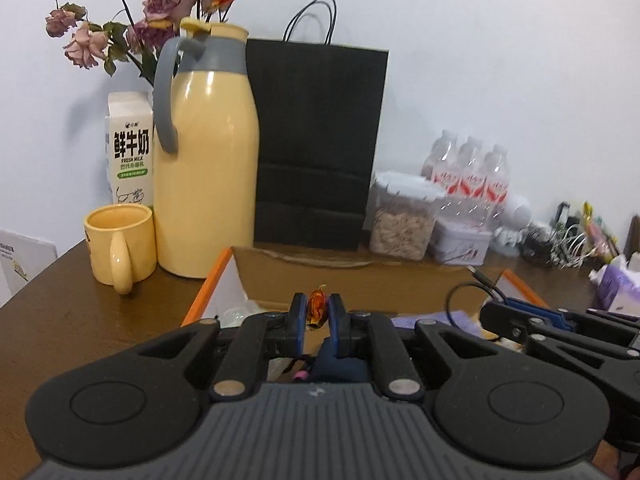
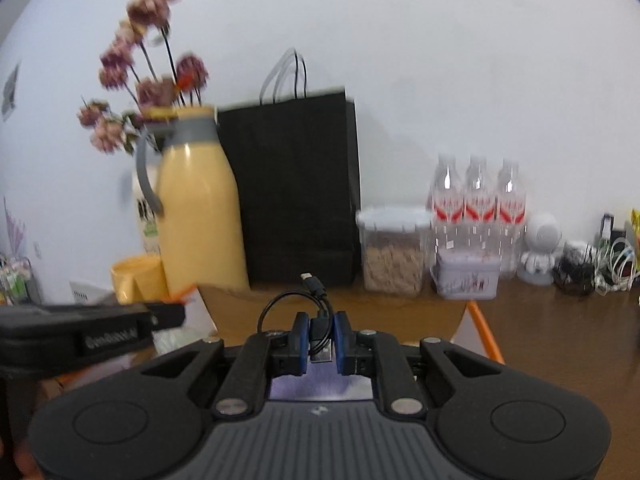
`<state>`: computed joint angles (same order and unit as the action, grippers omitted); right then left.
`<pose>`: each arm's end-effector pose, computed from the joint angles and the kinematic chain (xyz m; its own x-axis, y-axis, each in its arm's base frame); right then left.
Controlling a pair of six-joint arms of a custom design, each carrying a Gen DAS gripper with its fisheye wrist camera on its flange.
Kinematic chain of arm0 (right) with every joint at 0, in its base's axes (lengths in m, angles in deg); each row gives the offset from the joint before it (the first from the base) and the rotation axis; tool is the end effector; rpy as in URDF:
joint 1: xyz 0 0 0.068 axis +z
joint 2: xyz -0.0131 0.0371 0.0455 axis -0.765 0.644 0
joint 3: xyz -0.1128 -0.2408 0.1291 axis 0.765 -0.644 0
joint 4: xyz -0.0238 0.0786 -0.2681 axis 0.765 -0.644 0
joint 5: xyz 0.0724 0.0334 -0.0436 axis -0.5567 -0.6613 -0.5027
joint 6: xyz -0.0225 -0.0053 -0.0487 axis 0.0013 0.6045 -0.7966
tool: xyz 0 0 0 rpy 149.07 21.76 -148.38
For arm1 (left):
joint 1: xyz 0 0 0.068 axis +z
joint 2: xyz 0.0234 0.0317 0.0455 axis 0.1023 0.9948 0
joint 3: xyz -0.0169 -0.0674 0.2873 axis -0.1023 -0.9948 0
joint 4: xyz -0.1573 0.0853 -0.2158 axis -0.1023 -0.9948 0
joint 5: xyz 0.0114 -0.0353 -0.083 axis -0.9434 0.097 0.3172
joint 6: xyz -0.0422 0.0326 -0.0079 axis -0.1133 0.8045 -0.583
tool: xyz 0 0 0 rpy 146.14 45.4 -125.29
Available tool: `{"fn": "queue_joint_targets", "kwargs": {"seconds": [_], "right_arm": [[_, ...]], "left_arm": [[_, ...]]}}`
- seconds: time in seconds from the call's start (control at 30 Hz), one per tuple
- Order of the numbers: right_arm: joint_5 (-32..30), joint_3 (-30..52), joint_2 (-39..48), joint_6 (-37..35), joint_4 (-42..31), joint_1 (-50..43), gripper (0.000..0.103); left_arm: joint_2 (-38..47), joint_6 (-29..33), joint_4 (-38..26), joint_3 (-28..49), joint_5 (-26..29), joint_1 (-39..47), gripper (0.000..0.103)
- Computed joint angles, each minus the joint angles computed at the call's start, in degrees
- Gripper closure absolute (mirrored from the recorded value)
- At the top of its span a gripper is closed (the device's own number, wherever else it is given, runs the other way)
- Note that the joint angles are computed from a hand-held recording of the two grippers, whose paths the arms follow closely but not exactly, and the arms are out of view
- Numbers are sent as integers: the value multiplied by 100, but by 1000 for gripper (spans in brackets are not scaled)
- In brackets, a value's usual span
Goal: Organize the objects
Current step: 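Carry the cable and orange item into the box and open both tools, then withdraw both tools from the box back over the table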
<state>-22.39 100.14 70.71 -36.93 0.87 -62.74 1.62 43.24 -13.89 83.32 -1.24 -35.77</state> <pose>0.3116 -0.0450 0.1383 -0.3142 -0.1575 -0.9362 -0.5753 0.8160 0.0558 0.2283 -0.1648 0.1443 -0.3304 -0.2303 -0.9153 -0.3625 0.9264 -0.1023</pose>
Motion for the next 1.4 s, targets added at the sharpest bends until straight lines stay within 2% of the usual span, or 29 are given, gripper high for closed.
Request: {"fn": "queue_joint_targets", "kwargs": {"seconds": [0.1, 0.17, 0.2, 0.23, 0.27, 0.3, 0.33, 0.37, 0.43, 0.47, 0.5, 0.53, 0.57, 0.6, 0.63, 0.73, 1.13, 1.4], "right_arm": [[-2, 13, 101, -136, -72, -54, 91], [-36, -29, 86, -237, -116, -114, 91], [-66, -58, 71, -284, -132, -150, 91], [-82, -86, 57, -310, -132, -182, 90], [-81, -131, 44, -311, -78, -212, 90], [-101, -159, -3, -342, -97, -256, 88], [-144, -171, -18, -352, -97, -297, 81], [-192, -187, -33, -333, -73, -347, 77], [-272, -220, -95, -310, -34, -454, 56], [-322, -260, -131, -284, 33, -507, 53], [-377, -306, -172, -246, 116, -565, 45], [-402, -356, -193, -196, 229, -603, 31], [-419, -410, -212, -137, 362, -641, 22], [-448, -466, -220, -78, 512, -679, 8], [-482, -508, -231, -33, 619, -712, 3], [-500, -560, -268, 29, 749, -757, 0], [-575, -790, -417, -119, 893, -931, 0], [-1012, -1045, -620, -433, 853, -1311, 0]], "left_arm": [[57, -62, -93, -5, -126, -44, 90], [60, -67, -68, -51, -301, -169, 86], [54, -50, -41, -77, -384, -234, 77], [55, -20, -7, -90, -481, -291, 62], [69, -36, -22, -86, -655, -376, 53], [87, -50, -39, -75, -851, -462, 39], [95, -30, -15, -77, -1008, -534, 28], [90, -9, 5, -81, -1145, -599, 23], [45, -143, -170, -52, -1368, -698, 0], [14, -201, -183, -66, -1503, -749, 0], [-15, -271, -224, -70, -1610, -795, 0], [-66, -349, -321, -69, -1657, -829, 0], [-93, -430, -423, -53, -1683, -848, 0], [-105, -527, -551, -26, -1701, -857, 0], [-105, -569, -604, -11, -1710, -870, 0], [-96, -610, -673, 5, -1707, -897, 0], [-169, -1058, -1143, 27, -1798, -1224, 0], [-167, -1744, -1991, 126, -1867, -1615, 0]]}}
